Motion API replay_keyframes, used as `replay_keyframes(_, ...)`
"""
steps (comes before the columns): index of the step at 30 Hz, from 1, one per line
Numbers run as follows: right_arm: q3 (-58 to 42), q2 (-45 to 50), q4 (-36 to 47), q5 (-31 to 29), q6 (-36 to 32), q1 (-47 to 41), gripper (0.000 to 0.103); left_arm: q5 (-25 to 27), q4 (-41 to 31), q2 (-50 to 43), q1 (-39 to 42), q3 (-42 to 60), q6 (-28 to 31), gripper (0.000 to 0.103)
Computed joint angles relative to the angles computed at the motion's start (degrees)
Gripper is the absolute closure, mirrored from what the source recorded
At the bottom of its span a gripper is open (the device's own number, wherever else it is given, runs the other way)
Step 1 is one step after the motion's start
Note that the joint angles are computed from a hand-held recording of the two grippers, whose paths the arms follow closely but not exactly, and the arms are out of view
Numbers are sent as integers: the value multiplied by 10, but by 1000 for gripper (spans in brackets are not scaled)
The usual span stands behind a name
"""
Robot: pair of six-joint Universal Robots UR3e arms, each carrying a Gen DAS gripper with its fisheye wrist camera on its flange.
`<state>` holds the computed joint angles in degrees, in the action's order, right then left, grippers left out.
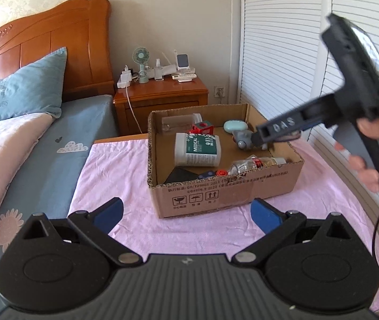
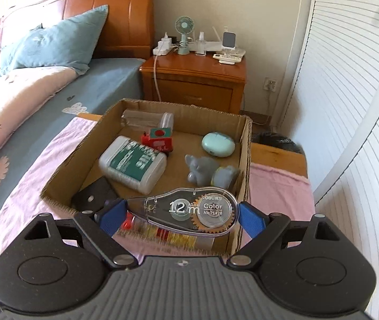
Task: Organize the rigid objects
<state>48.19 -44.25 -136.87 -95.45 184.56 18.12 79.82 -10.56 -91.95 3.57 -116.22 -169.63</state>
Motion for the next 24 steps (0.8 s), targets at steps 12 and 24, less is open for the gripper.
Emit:
replay_keyframes(12, -255, 150, 116, -14, 20, 3, 0, -13, 5, -22, 26, -1, -6, 2)
replay_keyframes(24, -27, 13, 4, -16, 7, 18, 0, -8, 1, 4, 19, -16, -13, 2)
